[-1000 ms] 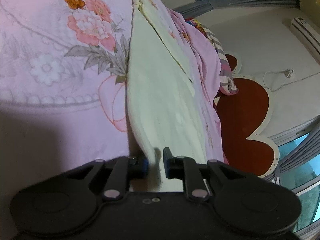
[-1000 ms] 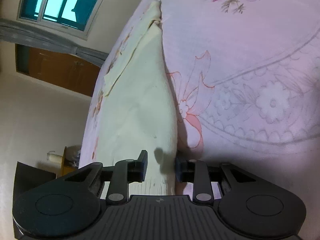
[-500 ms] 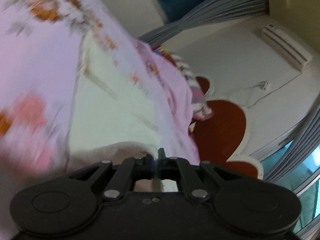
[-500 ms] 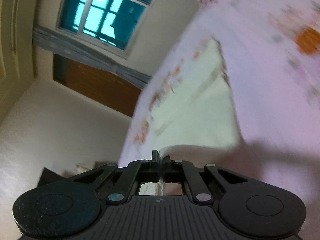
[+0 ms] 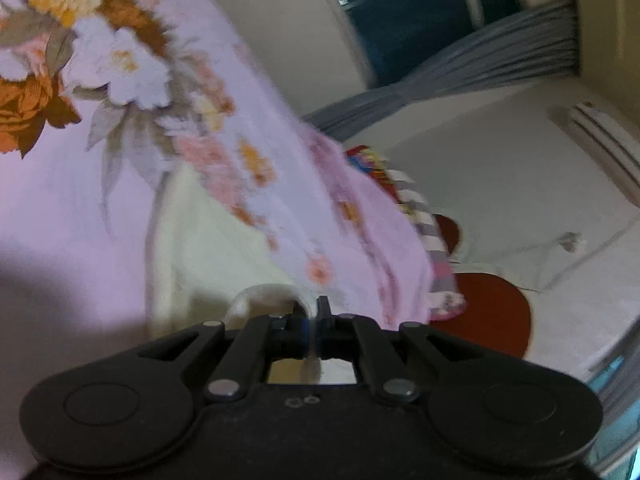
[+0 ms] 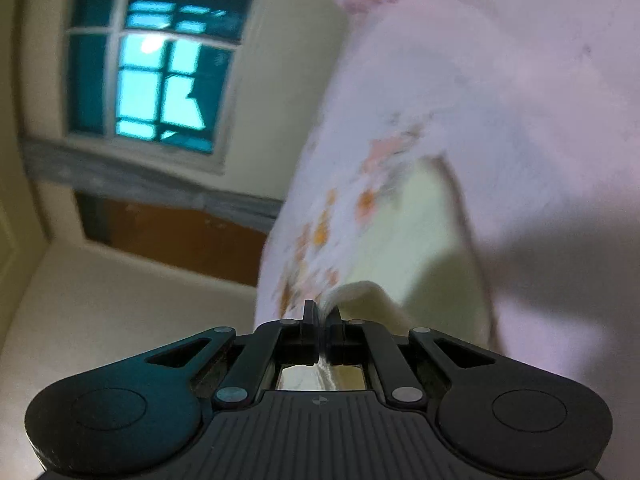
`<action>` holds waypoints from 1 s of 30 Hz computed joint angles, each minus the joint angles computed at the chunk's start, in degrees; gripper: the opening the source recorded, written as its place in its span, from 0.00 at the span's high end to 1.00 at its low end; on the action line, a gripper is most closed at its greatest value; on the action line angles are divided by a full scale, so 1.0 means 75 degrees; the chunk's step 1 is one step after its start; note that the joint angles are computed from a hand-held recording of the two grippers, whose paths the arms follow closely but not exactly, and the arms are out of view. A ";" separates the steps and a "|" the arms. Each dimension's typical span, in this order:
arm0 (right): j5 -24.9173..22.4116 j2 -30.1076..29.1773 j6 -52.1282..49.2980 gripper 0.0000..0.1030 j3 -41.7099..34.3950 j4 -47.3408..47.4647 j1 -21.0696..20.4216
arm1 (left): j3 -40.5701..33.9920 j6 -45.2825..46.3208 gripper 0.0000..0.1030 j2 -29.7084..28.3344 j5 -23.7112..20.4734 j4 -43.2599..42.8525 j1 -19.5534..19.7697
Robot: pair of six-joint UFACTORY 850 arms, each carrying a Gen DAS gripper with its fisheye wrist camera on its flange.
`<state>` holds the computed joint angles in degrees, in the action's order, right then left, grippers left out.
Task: Fold small clothes
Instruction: 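Lift the hem with both tools and fold it toward the collar, then lay the folded hem down and open both tools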
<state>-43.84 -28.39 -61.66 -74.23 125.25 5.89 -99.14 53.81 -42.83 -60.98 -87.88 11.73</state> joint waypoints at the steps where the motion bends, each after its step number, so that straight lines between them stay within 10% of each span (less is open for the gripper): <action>1: 0.0333 -0.0247 0.0512 0.97 -0.0263 -0.0290 -0.0022 | -0.0302 -0.0485 0.89 -0.0234 0.0265 0.0350 -0.0048; 2: 0.0474 -0.0517 0.1139 0.91 -0.0440 -0.0584 -0.0070 | -0.0376 -0.1025 0.74 -0.0323 0.0674 0.0716 -0.0081; 5: -0.0144 -0.0522 0.1100 0.84 -0.0031 -0.0270 -0.0294 | -0.0034 -0.0988 0.69 -0.0234 0.0480 0.0402 0.0105; 8: 0.0194 0.0404 -0.1014 0.39 0.0900 0.0117 -0.0456 | 0.0920 0.1006 0.47 0.0653 0.0920 0.0405 0.0385; 16: 0.3050 0.1047 -0.5440 0.40 0.0608 -0.1016 0.0299 | 0.1733 0.7213 0.49 0.1784 0.3669 0.0406 -0.0373; 30: 0.3952 0.0521 -0.8770 0.54 0.0152 0.0042 0.0835 | 0.1102 0.8150 0.56 0.1157 0.3695 0.1248 -0.0622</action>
<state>-14.20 -24.49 -127.43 -73.09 125.57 12.15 -90.87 114.94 -34.15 -33.26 -78.52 7.06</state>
